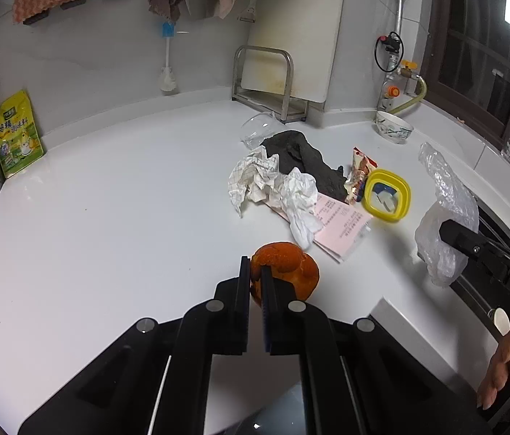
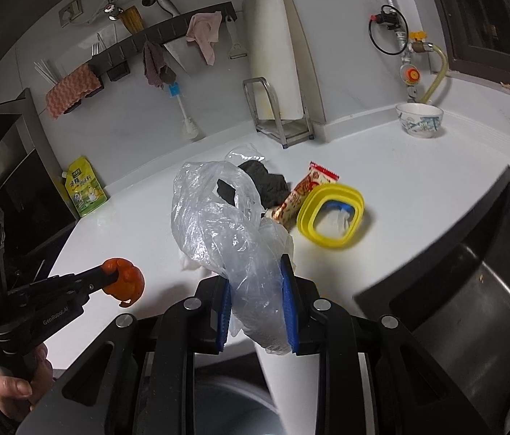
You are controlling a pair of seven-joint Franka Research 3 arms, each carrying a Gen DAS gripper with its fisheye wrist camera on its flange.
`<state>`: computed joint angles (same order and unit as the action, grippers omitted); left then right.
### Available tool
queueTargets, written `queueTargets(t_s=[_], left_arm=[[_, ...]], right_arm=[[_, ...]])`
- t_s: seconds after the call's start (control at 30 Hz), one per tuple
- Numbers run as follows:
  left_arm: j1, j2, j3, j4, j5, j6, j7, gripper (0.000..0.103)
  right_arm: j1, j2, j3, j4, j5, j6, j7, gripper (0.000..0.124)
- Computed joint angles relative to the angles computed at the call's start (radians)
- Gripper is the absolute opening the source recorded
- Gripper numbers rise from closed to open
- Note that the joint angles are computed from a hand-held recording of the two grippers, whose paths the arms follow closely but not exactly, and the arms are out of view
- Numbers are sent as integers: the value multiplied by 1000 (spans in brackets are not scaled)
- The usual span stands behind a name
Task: Collect trash
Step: 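Carry the bag and peel over the bin and open both tools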
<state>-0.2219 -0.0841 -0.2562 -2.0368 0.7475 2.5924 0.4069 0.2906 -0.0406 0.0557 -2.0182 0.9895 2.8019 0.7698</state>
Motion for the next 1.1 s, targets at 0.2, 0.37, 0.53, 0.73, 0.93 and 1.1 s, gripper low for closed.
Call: queueTargets(t_s=[0.2,0.37,0.53,0.73,0.93,1.1], left_arm=[[-8,-89,-24,-90,14,11,-7,6],[-10,-158,-42,-165,-11,30,-1,6],[-15,-201,-65,-223,-40,31,10,6],[-27,-239,-86,-281,-59,28,16,6],[-44,-244,-93,-311,-96,34,26,6],[-66,-212,-91,-316,-133,49,56,6]], right_arm=[[35,-115,15,-157,-58,78,125,24],[62,-188,29,-266,-161,124,260,24],[49,-252,67,-367,-334,165,440,24],[4,-319,131,-483,-530,194,635,24],[3,-358,134,-555,-650,144,752,24],[16,-373,117,-601,-705,138,801,24]])
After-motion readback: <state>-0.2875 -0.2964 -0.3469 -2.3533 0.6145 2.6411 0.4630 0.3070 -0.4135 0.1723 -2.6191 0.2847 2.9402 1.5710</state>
